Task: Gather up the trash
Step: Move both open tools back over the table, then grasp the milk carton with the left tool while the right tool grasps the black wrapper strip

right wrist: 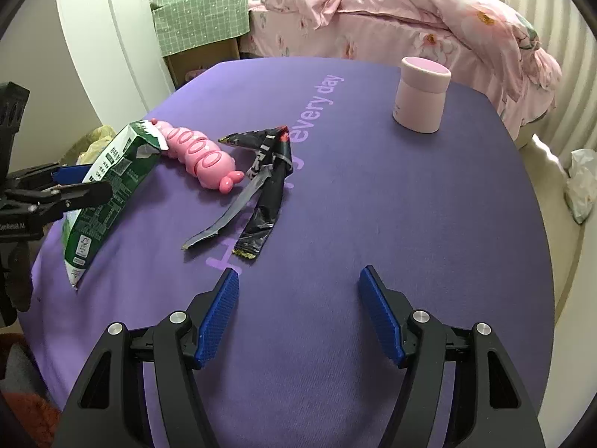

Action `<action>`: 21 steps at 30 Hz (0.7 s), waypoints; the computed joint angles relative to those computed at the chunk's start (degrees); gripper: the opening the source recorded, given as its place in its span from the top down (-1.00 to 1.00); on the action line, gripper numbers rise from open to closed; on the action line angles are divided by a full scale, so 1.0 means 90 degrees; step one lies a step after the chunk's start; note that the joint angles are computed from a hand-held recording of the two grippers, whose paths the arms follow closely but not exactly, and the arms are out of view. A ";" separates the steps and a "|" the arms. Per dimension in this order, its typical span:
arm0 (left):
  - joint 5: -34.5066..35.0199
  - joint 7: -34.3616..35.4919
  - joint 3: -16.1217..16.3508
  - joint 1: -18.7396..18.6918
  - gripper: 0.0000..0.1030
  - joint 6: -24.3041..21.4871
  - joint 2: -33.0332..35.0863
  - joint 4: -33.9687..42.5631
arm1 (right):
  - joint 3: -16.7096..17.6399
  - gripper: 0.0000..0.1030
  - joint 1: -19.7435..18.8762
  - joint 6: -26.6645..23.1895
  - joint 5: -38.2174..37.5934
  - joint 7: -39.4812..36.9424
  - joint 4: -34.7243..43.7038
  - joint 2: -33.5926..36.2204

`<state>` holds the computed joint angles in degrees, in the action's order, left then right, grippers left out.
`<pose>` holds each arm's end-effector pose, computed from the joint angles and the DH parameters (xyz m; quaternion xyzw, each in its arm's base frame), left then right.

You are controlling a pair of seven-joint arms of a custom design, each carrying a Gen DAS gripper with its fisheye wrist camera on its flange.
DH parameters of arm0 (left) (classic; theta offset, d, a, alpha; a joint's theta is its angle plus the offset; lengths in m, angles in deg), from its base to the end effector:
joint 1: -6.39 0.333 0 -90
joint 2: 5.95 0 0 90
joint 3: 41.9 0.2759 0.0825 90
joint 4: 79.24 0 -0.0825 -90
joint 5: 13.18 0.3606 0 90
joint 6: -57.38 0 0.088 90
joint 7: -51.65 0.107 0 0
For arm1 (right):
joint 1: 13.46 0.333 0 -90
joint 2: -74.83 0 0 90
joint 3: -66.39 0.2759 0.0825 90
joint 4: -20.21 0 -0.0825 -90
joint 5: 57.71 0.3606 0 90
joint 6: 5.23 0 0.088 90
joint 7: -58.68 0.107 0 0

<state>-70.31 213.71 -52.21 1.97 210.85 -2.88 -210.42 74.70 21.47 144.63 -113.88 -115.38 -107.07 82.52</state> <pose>0.5110 -0.1074 0.3296 -0.4109 0.8533 -0.3156 0.0588 0.3792 0.3817 0.3122 -0.6324 0.7129 -0.2045 0.2237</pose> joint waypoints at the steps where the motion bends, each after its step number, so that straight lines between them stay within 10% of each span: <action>1: -0.0019 0.0014 0.0008 0.0010 -0.39 0.0042 -0.0003 -0.0020 | -0.0018 -0.23 -0.0022 0.0140 -0.0030 0.0063 -0.0054 -0.0043; 14: -0.0459 0.0210 0.0224 0.0269 -0.39 -0.0364 -0.0217 -0.0043 | -0.0258 -0.23 -0.0113 -0.0188 -0.0484 0.0388 0.1154 0.0597; 21: -0.0414 0.0210 0.0284 0.0295 -0.39 -0.0710 -0.0183 0.0040 | -0.0687 0.49 -0.0125 0.0984 -0.0237 0.0475 0.1300 0.1026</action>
<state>-74.04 215.61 -49.65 4.63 204.45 -4.53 -210.06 68.52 20.34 153.48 -116.01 -111.10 -95.37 91.75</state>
